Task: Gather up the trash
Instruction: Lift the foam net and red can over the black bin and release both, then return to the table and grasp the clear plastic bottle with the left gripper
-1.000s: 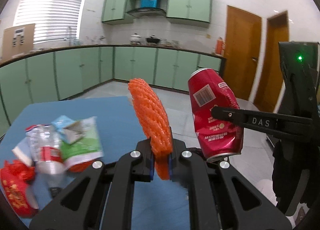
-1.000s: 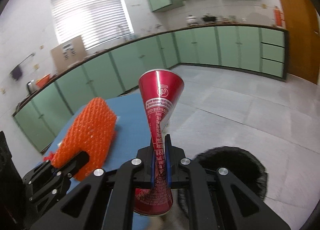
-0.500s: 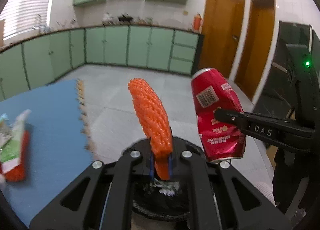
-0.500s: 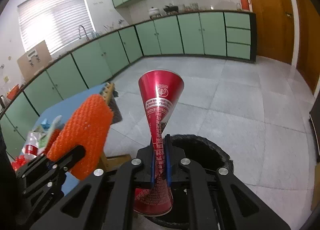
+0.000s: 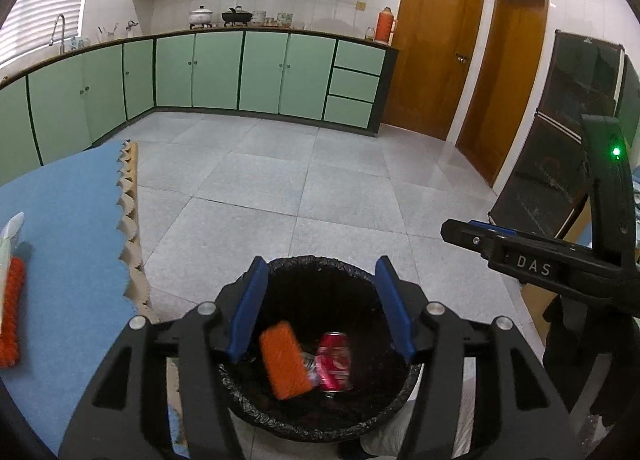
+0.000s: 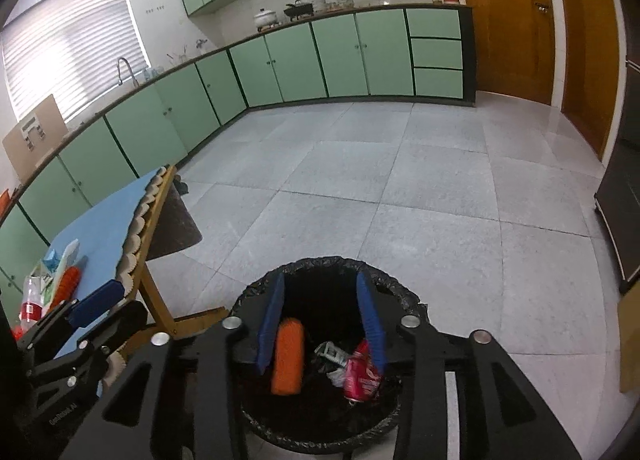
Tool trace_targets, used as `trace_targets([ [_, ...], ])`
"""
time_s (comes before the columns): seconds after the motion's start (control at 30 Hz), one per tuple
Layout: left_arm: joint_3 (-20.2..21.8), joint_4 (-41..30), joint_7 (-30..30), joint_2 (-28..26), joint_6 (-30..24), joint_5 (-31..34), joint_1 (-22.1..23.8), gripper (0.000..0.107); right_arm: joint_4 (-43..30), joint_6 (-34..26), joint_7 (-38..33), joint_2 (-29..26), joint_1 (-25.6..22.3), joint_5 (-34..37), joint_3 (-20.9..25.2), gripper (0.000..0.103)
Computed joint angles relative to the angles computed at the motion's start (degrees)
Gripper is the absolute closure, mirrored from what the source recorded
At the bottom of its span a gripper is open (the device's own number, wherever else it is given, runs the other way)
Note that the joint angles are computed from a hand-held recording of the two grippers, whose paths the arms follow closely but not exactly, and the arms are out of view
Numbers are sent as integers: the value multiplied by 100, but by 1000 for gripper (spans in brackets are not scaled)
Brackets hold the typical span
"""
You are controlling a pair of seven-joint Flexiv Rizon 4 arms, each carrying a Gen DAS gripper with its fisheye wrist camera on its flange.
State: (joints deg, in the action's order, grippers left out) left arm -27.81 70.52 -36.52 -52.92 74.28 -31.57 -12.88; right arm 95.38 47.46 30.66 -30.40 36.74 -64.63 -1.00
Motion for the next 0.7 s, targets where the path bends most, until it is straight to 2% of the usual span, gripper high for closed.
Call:
trace_targets([
  [0.07, -162, 196, 94, 99, 187, -67, 138, 48, -69, -106, -15, 7, 51, -35, -14, 54],
  [0.17, -440, 456, 240, 240, 573, -148, 385, 41, -222, -343, -132, 0, 142, -105, -33, 34],
  [0.23, -745, 839, 338, 405, 1032, -175, 683, 36, -375, -533, -177, -29, 250, -218, -51, 20],
  [0.33, -1043, 1208, 299, 556, 1564, -17, 1074, 32, -635, -616, -191, -123, 362, -415, -81, 13],
  [0.43, -1141, 1548, 115, 721, 2093, 189, 1414, 30, -988, -577, -243, -310, 455, -521, -123, 12],
  [0.57, -770, 1864, -369, 1024, 2480, 321, 1564, 29, -1554, -493, -556, -658, 614, -538, -238, 12],
  [0.7, -110, 2108, -866, 1268, 2893, 400, 1516, 29, -2354, -343, -1094, -1170, 803, -344, -419, 12],
])
